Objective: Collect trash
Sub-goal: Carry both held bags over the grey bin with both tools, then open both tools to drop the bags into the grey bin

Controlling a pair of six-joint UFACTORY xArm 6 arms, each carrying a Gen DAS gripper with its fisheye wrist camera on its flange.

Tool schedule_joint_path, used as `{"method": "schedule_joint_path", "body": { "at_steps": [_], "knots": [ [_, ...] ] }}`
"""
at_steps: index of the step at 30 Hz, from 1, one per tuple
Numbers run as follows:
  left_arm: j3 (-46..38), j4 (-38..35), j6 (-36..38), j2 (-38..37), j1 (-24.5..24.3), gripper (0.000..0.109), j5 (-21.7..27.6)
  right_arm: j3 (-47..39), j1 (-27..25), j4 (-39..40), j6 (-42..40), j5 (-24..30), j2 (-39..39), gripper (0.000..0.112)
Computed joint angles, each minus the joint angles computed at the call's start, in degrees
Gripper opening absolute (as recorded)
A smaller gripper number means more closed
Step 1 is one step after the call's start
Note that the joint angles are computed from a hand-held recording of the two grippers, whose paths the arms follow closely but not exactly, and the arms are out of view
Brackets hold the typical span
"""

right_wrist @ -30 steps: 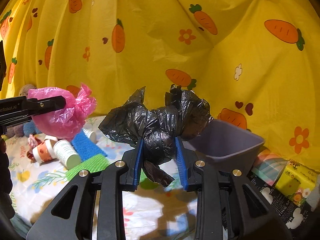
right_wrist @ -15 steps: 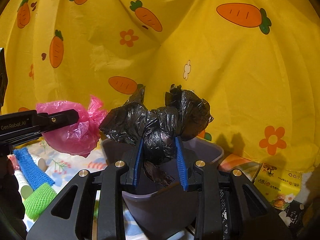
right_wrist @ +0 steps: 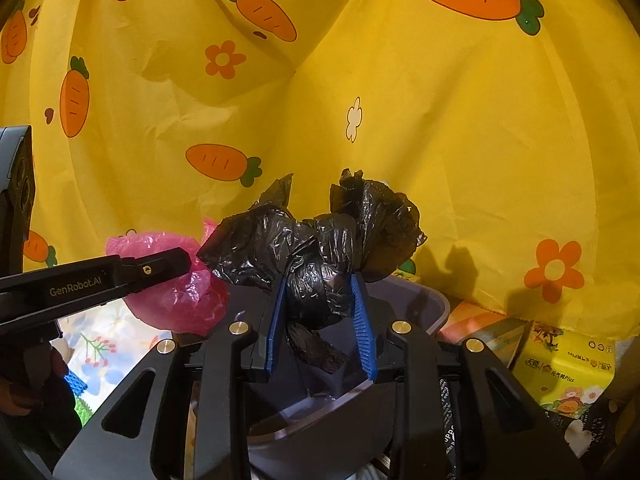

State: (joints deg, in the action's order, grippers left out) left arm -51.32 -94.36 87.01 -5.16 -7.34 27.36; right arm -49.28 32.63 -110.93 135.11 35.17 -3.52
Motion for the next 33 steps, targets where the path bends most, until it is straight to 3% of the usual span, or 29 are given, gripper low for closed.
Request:
{"method": "schedule_joint_path", "body": {
  "at_steps": [17, 19, 20, 21, 23, 25, 28, 33],
  "knots": [
    [-2.7, 5.7, -4.7, 4.6, 0.6, 0.02, 2.4, -2.6, -1.0, 3.6, -3.8, -1.7, 3.1, 0.033],
    [-2.8, 6.9, -5.5, 4.8, 0.5, 0.026, 2.7, -2.8, -1.1, 3.6, -3.9, -1.8, 3.3, 0.034],
    [-2.6, 6.9, -5.3, 4.7, 0.7, 0.038, 3.0, -2.8, -1.1, 3.7, -3.9, -1.8, 3.3, 0.038],
    [-2.4, 6.2, -4.8, 4.5, 0.7, 0.061, 2.6, -3.0, -1.2, 3.8, -4.0, -1.9, 3.5, 0.042],
    [-1.8, 2.3, -2.6, 3.7, 0.5, 0.082, -0.6, -2.8, -1.3, 3.4, -3.7, -1.7, 3.5, 0.05],
    [-1.4, 1.3, -2.5, 2.9, 1.6, 0.084, -0.5, -2.5, -1.2, 3.6, -3.7, -1.3, 3.3, 0.056],
    [-0.2, 0.3, -2.5, 1.3, 1.7, 0.088, -5.0, -1.9, -0.9, 4.2, -3.7, -1.0, 2.7, 0.063],
    [3.4, -7.7, 6.6, -3.4, 1.4, 0.09, -13.8, 0.3, 1.4, 3.2, -1.7, 1.7, 0.9, 0.079]
  ]
}}
